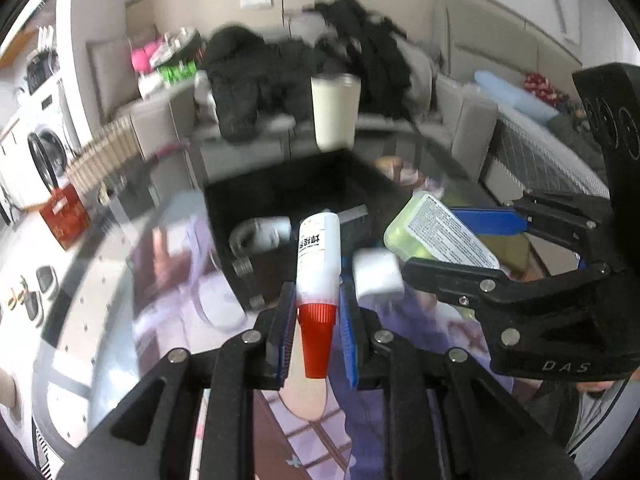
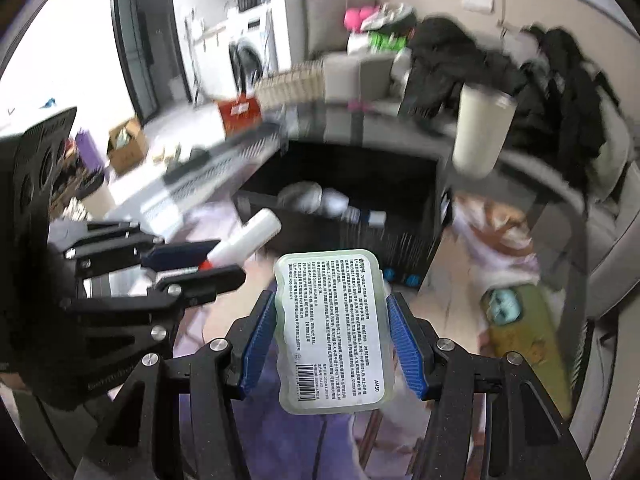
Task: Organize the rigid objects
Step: 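Grasp the red-capped glue bottle with the left tool while the right tool grasps the green labelled pack, then lift the glue bottle with the left tool while the right tool carries the pack over the box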
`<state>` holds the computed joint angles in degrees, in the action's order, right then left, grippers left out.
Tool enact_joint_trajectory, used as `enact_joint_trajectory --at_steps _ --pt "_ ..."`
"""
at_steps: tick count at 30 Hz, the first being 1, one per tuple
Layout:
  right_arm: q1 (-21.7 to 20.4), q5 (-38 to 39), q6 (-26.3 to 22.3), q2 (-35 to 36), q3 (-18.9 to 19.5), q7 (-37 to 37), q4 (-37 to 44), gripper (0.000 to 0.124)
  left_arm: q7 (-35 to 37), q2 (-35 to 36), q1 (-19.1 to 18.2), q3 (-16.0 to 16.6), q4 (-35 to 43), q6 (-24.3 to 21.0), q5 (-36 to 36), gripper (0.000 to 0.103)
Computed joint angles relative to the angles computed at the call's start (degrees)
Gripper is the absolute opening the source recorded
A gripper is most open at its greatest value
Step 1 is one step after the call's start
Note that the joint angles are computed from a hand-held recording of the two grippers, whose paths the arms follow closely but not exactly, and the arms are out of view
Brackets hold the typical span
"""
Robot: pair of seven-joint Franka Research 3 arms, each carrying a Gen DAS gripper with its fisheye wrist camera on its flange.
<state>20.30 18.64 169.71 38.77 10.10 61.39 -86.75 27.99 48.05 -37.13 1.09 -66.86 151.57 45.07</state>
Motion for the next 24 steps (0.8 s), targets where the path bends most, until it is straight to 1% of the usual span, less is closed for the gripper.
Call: enact_joint_trajectory --at_steps 1,2,4,5,6,7,8,9,10,12,14,15,19,24 --pt "-0.42 0.56 2.36 -0.42 0.91 -0.65 -0.76 0.056 -2.99 -1.01 -1.35 2.24 -1.09 1.16 2.36 0.018" --pt "-1.12 1.28 5.75 -1.03 2.2 -1.57 -1.95 0.056 -5.78 -2.0 -2.38 3.93 -2.23 2.01 4.67 0.018" --pt "-4.62 2.71 12.59 -1.68 7.6 -4.56 -4.07 0.056 -12.79 -3.98 -4.94 7.68 -4.18 2.84 11.06 0.018" --pt "-7.32 2.76 17.06 -1.9 11.48 -6.2 -5.51 0.056 -17.25 -4.97 -6.73 9.91 -5.01 2.22 15.07 0.018" --pt "-11.02 1.45 21.39 -1.81 16.37 -7.41 -7.09 0.056 -20.57 -5.99 -7.59 11.1 -6.14 2.45 18.16 0.018" --pt "-14.09 -0.79 25.4 -1.43 20.41 -7.62 -8.41 0.056 -23.89 -6.93 -8.34 12.14 -7.14 2.72 21.19 0.019" --pt "-16.24 -3.24 29.62 -1.18 23.16 -7.32 -9.84 0.056 -26.53 -7.64 -8.79 12.72 -7.78 2.6 23.54 0.018" --pt "-17.54 -5.31 32.62 -1.23 24.73 -6.57 -10.95 0.056 -31.14 -8.75 -9.9 14.14 -9.0 2.41 27.24 0.018" --pt "-18.15 -6.96 34.29 -1.22 25.53 -5.72 -11.45 0.056 -34.51 -9.62 -10.67 14.98 -9.93 2.19 30.38 0.019" --pt "-18.33 -8.41 34.79 -2.09 25.63 -3.95 -12.32 0.056 -40.38 -11.32 -11.87 16.05 -11.79 1.45 36.2 0.018" --pt "-17.72 -9.1 34.48 -2.6 24.8 -2.43 -12.56 0.056 -43.22 -12.26 -12.09 15.86 -12.54 0.5 39.76 0.019" --pt "-16.79 -8.96 34.26 -2.8 23.75 -1.95 -12.35 0.056 -44.64 -12.81 -12.04 15.61 -13.05 0.04 41.19 0.018" --pt "-13.78 -8.79 32.82 -3.16 20.24 0.56 -11.09 0.056 -46.66 -14.1 -10.42 13.32 -14.19 -0.63 43.8 0.019" --pt "-11.17 -9.91 31.41 -2.02 16.9 4.15 -8.02 0.056 -46.44 -13.07 -7.48 9.87 -11.96 -2.14 44.62 0.019"
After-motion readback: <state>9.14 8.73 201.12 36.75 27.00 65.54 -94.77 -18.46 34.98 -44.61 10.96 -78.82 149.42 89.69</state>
